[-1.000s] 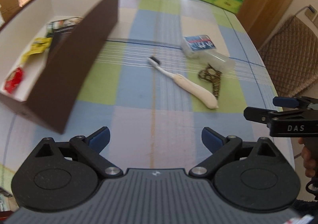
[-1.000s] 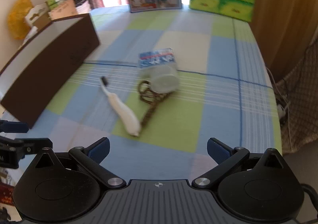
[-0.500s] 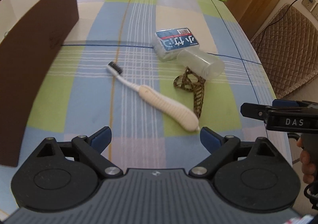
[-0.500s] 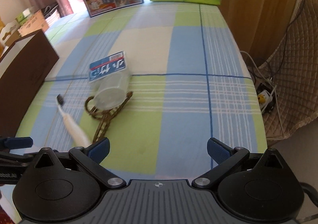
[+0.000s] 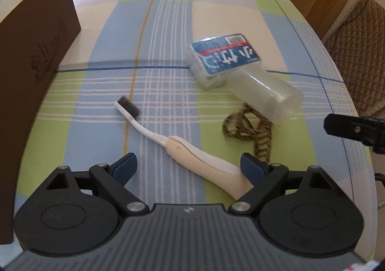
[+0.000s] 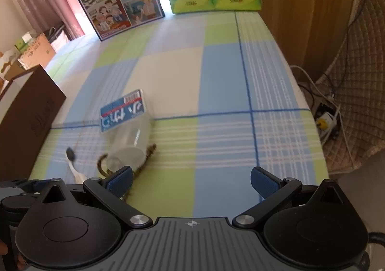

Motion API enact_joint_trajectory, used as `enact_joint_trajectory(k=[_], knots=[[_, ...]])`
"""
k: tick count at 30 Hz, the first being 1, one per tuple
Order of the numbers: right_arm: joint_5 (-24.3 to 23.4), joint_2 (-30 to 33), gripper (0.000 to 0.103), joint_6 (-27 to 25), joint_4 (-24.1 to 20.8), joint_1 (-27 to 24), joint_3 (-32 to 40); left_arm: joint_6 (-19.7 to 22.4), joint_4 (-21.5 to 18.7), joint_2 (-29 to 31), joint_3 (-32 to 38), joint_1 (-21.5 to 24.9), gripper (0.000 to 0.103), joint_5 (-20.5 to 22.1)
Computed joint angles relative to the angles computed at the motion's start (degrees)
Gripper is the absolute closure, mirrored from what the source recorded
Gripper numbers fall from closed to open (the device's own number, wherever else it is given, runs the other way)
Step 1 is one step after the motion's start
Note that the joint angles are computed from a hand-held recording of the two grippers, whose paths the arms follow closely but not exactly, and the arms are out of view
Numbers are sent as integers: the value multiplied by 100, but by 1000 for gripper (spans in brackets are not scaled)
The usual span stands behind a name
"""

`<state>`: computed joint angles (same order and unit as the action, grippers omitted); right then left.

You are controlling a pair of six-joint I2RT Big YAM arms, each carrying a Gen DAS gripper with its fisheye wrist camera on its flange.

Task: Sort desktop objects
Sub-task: 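Grasp the white toothbrush handle with the left tool while the right tool grasps the clear cup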

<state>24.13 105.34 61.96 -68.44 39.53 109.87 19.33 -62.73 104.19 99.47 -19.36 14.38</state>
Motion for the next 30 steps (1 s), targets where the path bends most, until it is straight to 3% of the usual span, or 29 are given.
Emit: enact_joint_trajectory(k=[6, 11, 18, 24, 30], knots=[[-179, 255, 2, -433, 234, -109, 346, 52, 10, 192, 275, 198, 20, 9], [-244, 492, 2, -597, 225, -208, 673, -379, -501, 482, 823, 309, 23, 266], [-278, 508, 2, -616, 187, -248, 688, -97, 92, 213, 225, 3, 25, -266], [-375, 477, 2, -687, 275, -264, 581, 452, 356, 94, -1, 233, 41, -330], [-621, 803, 2, -1238, 261, -311, 993, 898, 283, 149, 184, 544, 73, -276]])
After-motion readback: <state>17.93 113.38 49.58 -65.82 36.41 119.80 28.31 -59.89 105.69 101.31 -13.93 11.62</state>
